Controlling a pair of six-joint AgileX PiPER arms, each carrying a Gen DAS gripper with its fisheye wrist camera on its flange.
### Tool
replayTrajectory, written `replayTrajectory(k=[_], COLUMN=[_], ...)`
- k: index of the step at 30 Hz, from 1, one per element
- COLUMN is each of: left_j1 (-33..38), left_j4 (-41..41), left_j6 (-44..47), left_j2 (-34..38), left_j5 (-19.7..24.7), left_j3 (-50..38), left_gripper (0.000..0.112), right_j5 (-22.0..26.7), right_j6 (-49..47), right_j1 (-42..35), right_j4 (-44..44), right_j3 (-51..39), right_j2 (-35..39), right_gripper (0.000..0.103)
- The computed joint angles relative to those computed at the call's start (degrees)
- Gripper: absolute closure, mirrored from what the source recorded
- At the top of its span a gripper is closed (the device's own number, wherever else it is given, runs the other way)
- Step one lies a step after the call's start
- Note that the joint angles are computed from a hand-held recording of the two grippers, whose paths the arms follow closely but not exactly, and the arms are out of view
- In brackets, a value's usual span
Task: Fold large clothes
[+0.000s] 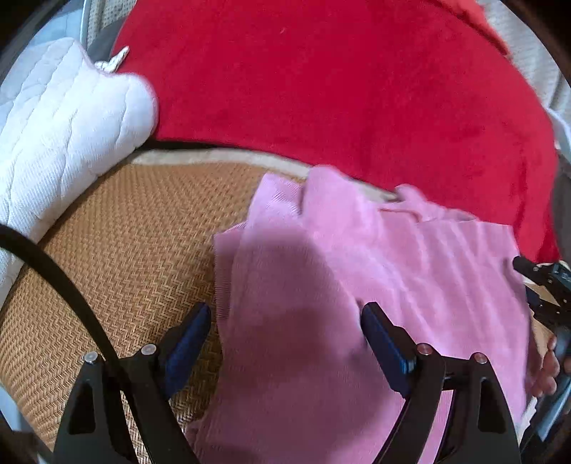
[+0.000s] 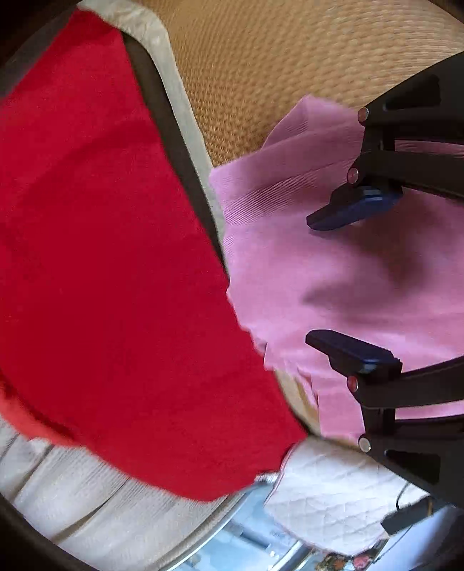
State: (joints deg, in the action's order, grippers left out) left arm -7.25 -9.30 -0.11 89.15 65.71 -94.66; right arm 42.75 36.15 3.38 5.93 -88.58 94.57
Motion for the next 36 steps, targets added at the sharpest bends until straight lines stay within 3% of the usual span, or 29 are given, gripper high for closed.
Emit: replayTrajectory(k=[2, 4, 7, 13, 17, 20, 22, 24, 26, 29, 30, 32, 36], left_j1=[0.9, 1.3, -0.5, -0.3, -0.6, -3.1, -5.4, -7.5, -9.0, -7.1, -5.8, -2.8, -3.4], left_j4=[-1.5, -2.1, 1.3, 0.9, 1.1, 3.2, 5.1, 7.7, 11.0, 7.8, 5.9, 1.6, 2.6], left_j6=[0.3, 0.4, 0.9, -0.4, 0.3, 0.8, 1.5, 1.6, 2.4, 4.1, 4.3, 4.9, 7.5], left_j2=[2.8, 4.0, 3.7, 1.7, -2.9, -6.6, -7.2, -6.5, -4.8, -3.9, -3.5, -2.8, -3.3], left_j5=[2.2, 2.6, 1.9, 2.8, -0.4, -1.7, -1.2, 0.1, 0.3, -0.1, 0.3, 1.2, -0.7], left_j3=[-1.4, -2.0, -2.3, -2.6, 0.8, 3.1, 4.1, 4.8, 6.3, 7.9, 7.7, 7.6, 9.0], left_gripper=[0.025, 0.023, 0.021, 0.021, 0.021, 0.021, 0.021, 0.021, 0.019, 0.014, 0.011, 0.009, 0.009], right_j5=[4.5, 1.2, 4.1, -1.3, 0.1, 4.1, 6.0, 5.5, 1.7, 2.4, 1.2, -2.6, 2.5], right_j6=[2.9, 3.0, 6.2, 7.8, 12.8, 19.3, 18.5, 13.5, 13.8, 12.4, 13.3, 13.8, 24.8], right_j1=[-0.9, -2.0, 0.9, 5.6, 13.7, 19.8, 19.9, 16.1, 15.9, 15.3, 15.6, 16.4, 22.4], right_j4=[-3.1, -1.7, -8.4, -10.8, -17.7, -23.9, -21.4, -13.1, -13.0, -10.5, -11.1, -12.8, -25.5], right_j3=[-5.1, -2.9, -5.2, 3.3, 7.0, 9.6, 11.0, 12.2, 15.4, 14.6, 15.0, 15.2, 10.9], right_j2=[6.1, 6.8, 6.5, -4.1, -11.3, -12.9, -12.8, -9.9, -11.5, -11.5, -11.5, -10.3, -6.7], right_gripper=[0.041, 0.042, 0.043, 0.043, 0.043, 0.043, 0.042, 0.039, 0.034, 0.027, 0.023, 0.0, 0.0])
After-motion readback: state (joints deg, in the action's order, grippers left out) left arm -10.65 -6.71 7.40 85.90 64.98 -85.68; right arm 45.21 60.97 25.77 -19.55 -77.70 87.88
